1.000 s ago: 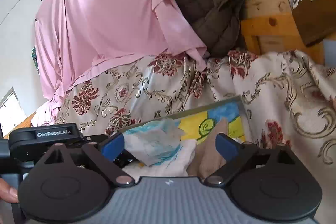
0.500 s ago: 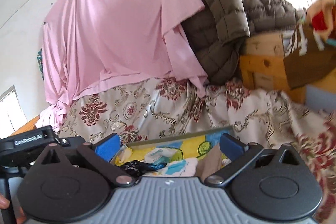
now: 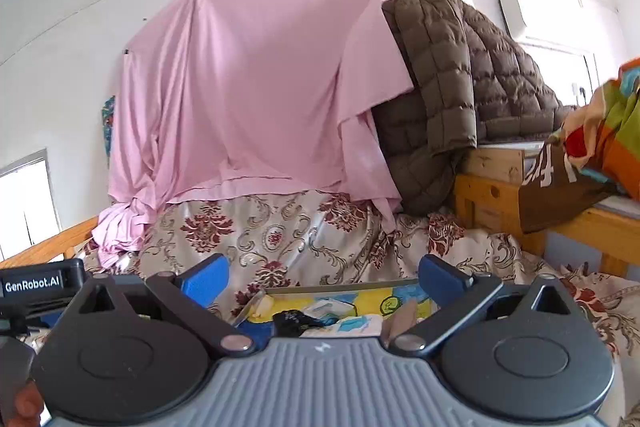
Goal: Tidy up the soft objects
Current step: 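Move both open tools back over the remaining pile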
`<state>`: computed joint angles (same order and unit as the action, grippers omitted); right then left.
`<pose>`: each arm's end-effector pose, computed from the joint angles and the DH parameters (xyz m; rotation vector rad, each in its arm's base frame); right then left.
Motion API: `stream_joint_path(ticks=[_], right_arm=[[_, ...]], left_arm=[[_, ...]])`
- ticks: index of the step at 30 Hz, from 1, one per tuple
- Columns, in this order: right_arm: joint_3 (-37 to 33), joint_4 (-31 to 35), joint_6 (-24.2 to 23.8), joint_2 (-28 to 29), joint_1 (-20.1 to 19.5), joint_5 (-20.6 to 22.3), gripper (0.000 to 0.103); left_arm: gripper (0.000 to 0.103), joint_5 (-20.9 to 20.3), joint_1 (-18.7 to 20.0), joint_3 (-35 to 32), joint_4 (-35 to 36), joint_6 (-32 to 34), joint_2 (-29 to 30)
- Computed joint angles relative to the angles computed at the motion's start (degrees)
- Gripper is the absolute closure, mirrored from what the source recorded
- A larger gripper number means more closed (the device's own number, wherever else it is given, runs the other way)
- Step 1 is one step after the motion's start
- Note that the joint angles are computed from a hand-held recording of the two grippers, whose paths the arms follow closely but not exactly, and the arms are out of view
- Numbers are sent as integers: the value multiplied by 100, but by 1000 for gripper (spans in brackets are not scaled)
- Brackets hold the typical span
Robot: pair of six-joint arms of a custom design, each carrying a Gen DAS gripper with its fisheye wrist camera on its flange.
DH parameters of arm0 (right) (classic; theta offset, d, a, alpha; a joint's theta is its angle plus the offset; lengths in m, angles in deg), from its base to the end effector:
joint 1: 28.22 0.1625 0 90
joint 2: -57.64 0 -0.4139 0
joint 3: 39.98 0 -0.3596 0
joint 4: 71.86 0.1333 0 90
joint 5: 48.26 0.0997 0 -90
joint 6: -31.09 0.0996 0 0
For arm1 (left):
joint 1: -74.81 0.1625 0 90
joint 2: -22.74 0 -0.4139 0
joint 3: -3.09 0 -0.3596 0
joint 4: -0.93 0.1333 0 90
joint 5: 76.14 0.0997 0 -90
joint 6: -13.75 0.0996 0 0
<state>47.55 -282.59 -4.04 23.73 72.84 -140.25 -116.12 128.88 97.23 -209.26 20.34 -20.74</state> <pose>0.2593 -0.6496 0.1570 0.9243 -2.2387 1.5622 -0.1959 -0.6276 0.2402 0.1262 2.1778 -1.6388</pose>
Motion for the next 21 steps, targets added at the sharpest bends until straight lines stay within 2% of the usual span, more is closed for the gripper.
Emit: stream_joint_path(ticks=[10,21], right_arm=[[1463,-1335,-18,-259,-49,-85,0],[2431,-1843,7,-180,-14,-852,0]], left_arm=[[1,518,-494,1489,-849,354,-571],[1,671,-622,2817,-1458,625,-940]])
